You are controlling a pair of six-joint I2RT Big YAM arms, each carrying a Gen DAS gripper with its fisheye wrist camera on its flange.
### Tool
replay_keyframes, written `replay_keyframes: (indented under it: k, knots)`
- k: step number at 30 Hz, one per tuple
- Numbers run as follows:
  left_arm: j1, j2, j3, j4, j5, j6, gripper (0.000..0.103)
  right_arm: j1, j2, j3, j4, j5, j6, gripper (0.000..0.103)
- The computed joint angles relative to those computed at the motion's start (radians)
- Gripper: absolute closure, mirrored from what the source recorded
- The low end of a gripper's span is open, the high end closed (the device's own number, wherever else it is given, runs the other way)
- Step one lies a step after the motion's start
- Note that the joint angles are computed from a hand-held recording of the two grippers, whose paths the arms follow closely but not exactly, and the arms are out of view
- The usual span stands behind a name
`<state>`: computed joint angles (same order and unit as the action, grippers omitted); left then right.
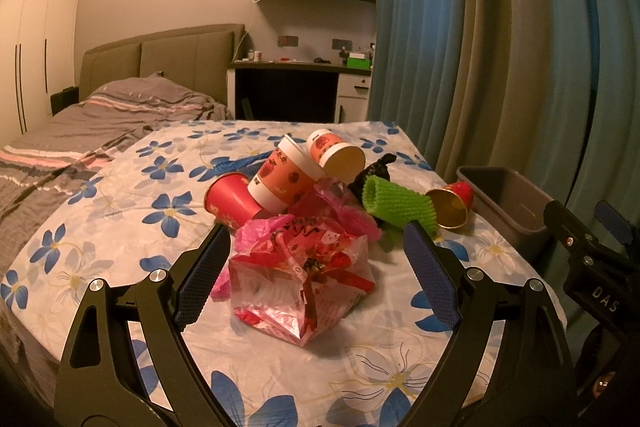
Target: Collect trash
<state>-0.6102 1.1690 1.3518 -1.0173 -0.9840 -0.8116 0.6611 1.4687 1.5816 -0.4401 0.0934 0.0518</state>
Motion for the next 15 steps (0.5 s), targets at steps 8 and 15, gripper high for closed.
replay_keyframes:
  k: [8,15]
  knots:
    - [-0.003,0.003,0.004,-0.005,0.0,-0.005,0.016,-0.002,0.001,0.002,-0.002,-0.003,0.002,0.005]
    - [-0.002,0.002,0.003,-0.005,0.002,-0.006,0.016,-0.003,-0.001,-0.001,0.002,-0.004,0.002,0.005]
